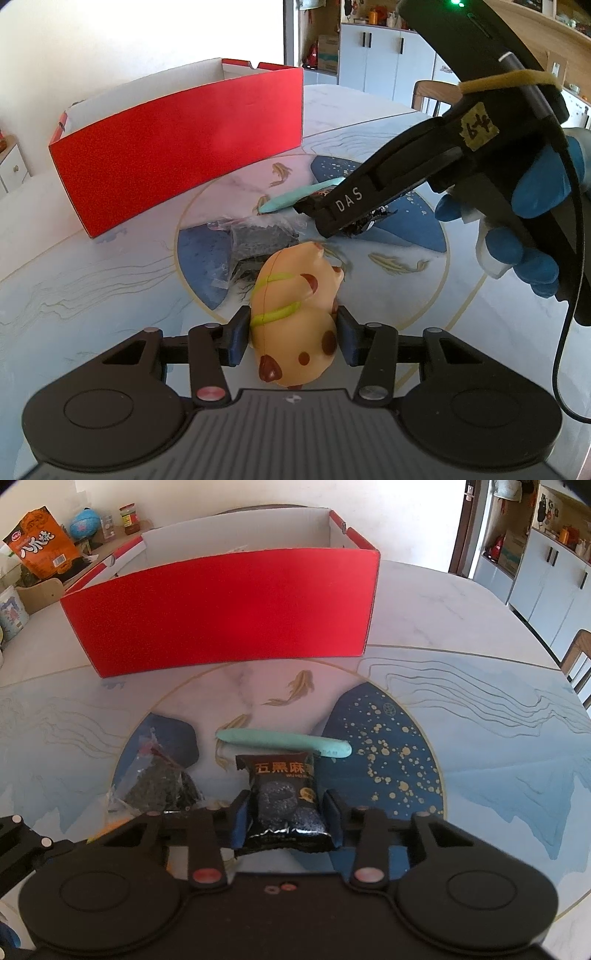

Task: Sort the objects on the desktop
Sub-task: 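Lift the hamster toy and black packet off the mat with both tools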

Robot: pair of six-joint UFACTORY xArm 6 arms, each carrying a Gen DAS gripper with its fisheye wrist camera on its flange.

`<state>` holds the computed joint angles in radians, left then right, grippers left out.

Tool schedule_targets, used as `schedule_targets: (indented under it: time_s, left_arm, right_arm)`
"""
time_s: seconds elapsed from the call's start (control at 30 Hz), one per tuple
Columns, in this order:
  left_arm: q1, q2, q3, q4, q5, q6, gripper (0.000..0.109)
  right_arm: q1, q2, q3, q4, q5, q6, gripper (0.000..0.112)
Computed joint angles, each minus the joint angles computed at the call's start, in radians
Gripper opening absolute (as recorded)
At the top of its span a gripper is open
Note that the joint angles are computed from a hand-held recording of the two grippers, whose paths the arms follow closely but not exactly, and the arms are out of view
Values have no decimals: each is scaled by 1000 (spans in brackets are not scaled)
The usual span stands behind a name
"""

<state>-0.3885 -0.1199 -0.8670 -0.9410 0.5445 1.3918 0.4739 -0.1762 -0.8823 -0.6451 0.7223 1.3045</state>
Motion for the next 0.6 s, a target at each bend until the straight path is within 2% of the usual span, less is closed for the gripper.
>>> schedule_targets:
  time_s: [0.6]
  left_arm:
    - [19, -15, -17, 22, 42, -58, 45]
  right_arm:
    - [3, -37, 19, 36, -23, -66, 36]
